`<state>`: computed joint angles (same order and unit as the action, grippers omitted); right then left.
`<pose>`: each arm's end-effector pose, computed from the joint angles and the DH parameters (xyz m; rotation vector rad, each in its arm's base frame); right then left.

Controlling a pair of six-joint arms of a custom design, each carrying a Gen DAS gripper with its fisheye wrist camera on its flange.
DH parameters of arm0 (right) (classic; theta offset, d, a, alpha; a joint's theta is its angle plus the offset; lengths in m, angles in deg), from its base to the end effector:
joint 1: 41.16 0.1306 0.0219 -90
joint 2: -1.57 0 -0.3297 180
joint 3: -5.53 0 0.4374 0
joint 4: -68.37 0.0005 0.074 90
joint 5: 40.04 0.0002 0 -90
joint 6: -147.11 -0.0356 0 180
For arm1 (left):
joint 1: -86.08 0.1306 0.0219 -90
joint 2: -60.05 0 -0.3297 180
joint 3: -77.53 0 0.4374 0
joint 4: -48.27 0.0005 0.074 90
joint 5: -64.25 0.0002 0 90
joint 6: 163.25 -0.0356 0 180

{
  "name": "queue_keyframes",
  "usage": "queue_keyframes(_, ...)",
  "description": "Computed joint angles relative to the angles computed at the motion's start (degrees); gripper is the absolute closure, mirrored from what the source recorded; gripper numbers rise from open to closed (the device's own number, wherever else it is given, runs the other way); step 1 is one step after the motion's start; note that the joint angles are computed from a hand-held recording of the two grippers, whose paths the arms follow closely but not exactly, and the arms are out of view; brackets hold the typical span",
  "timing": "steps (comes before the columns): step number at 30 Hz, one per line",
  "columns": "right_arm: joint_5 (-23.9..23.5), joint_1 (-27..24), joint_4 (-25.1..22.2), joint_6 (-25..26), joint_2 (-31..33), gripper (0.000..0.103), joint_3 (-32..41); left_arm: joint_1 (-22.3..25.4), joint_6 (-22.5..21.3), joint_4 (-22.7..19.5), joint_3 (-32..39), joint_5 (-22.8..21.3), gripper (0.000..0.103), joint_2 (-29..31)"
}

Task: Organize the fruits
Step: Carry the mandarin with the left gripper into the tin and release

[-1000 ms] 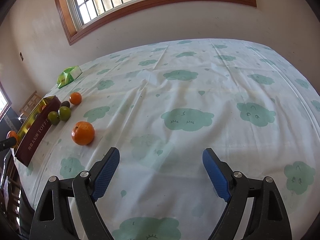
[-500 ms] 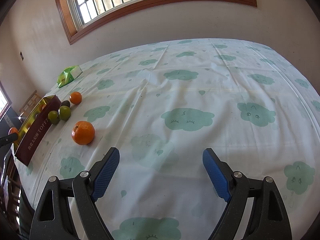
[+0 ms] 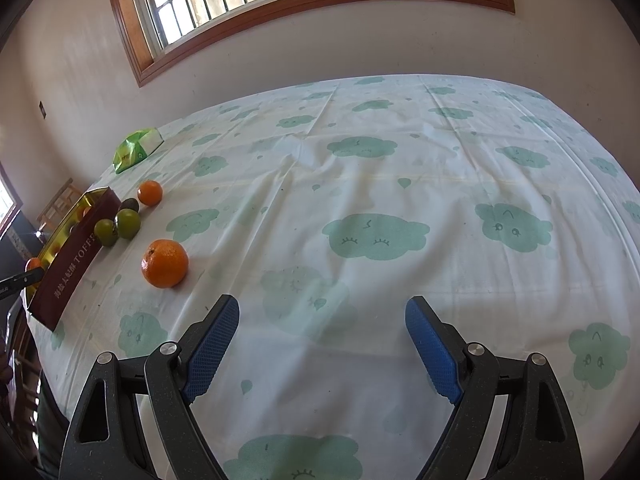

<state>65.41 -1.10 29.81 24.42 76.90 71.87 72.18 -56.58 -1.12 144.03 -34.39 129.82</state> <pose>0.3458 0.2777 0.3011 -0.0278 2.3808 0.2880 0.3998 -0.0939 0.3281 -0.1230 2.4725 -0.0401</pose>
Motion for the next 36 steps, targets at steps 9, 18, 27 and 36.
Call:
queue_keyframes(9,0.0,-0.01,-0.04,0.02,0.14,0.017,0.12,0.97,-0.98,0.72,-0.34,-0.99,0.072,1.19)
queue_keyframes(18,-0.01,0.02,-0.11,0.0,0.24,0.017,0.13,2.07,-1.46,1.1,-0.45,-0.97,0.072,2.54)
queue_keyframes(27,-0.01,0.02,-0.2,0.0,0.31,0.017,0.22,2.79,-1.88,1.68,-0.34,-1.02,0.072,3.47)
queue_keyframes(36,-0.03,0.01,-0.34,0.04,0.45,0.017,0.4,2.77,-2.0,1.71,-0.36,-1.21,0.072,3.41)
